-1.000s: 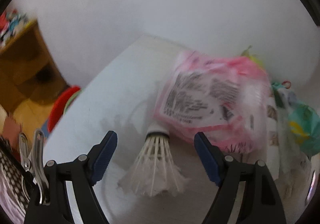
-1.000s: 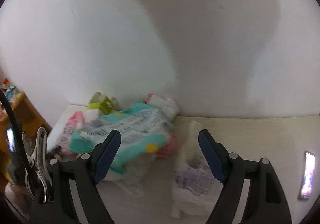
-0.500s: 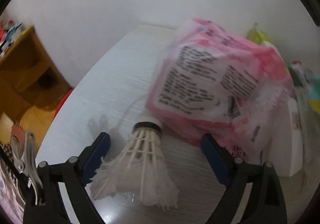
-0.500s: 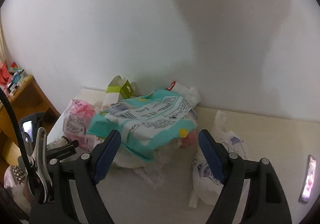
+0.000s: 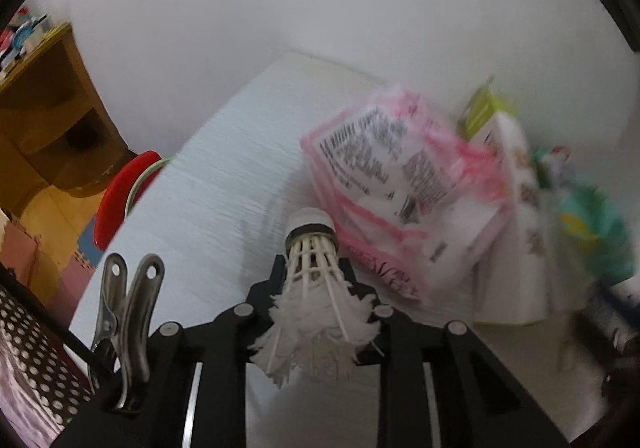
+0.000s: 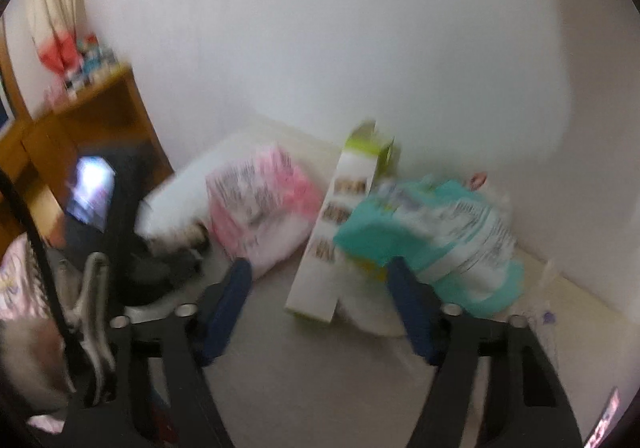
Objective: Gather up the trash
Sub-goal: 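Lift the shuttlecock with the left tool while the right tool grasps the white-and-green box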
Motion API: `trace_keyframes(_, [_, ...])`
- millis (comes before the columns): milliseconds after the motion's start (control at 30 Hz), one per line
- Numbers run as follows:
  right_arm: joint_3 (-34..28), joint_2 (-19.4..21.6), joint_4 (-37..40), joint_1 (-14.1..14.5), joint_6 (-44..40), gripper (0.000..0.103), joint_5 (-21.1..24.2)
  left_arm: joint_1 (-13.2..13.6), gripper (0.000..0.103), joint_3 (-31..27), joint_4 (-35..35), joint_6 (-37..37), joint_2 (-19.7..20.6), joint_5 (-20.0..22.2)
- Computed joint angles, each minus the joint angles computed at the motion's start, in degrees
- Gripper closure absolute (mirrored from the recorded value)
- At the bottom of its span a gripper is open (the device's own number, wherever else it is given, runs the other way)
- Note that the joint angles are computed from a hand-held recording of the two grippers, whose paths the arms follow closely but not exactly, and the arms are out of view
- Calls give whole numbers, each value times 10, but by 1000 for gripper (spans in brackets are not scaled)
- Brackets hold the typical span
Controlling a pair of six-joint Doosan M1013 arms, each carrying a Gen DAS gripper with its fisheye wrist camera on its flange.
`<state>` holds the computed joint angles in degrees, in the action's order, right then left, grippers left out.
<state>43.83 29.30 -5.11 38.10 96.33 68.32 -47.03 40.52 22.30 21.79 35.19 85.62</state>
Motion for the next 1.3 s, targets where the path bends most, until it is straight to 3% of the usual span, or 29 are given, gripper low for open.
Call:
trace_keyframes(67, [-7, 10, 13, -2, 26, 57, 39, -3, 79, 7, 6, -8, -12, -8])
trace_keyframes(133, [-4, 12, 23, -4, 42, 57, 53, -6, 79, 10, 10, -12, -21, -13])
trace_keyframes(233, [9, 16, -11, 2, 58, 57, 49, 9, 79, 9, 5, 5, -26, -20])
trace_keyframes(267, [6, 22, -15, 1, 66, 52, 52, 4, 79, 10, 10, 5, -29, -17])
trace_keyframes(400, [2, 34, -66, 8, 86, 46, 3, 2, 79, -37, 2, 17, -14, 17])
trace_keyframes(433, [-4, 39, -67, 8, 82, 49, 1, 4, 79, -46, -5, 22, -10, 25])
trace_keyframes(467, [-15, 46, -69, 10, 76, 66, 3, 6, 79, -62, -11, 31, -3, 34])
trace_keyframes(500, [-19, 50, -68, 12, 66, 69, -8, 7, 79, -72, -15, 37, 1, 42])
trace_keyframes(533, [-21, 52, -84, 16, 66, 91, -11, 8, 79, -74, -19, 39, -1, 45])
trace_keyframes(567, [-27, 55, -84, 18, 62, 102, -12, 12, 79, -80, -24, 42, 1, 49])
trace_keyframes(700, [-20, 48, -67, 18, 90, 102, -27, 24, 78, -117, -32, 44, 17, 62])
trace_keyframes(867, [32, 17, -78, 12, 142, 100, -53, 34, 78, -153, -30, 61, 36, 63])
trace_keyframes(900, [39, 11, -78, 13, 150, 98, -55, 34, 78, -159, -27, 66, 39, 61])
trace_keyframes(1033, [68, -11, -61, 10, 179, 72, -77, 34, 78, -171, -19, 80, 45, 54])
trace_keyframes(1100, [56, -6, -61, 11, 189, 65, -95, 34, 78, -158, -21, 78, 38, 46])
trace_keyframes(1167, [14, 18, -77, 14, 193, 55, -71, 34, 78, -143, -21, 75, 30, 42])
trace_keyframes(1300, [-63, 72, -133, 23, 206, 54, 14, 33, 78, -98, -15, 68, 6, 36])
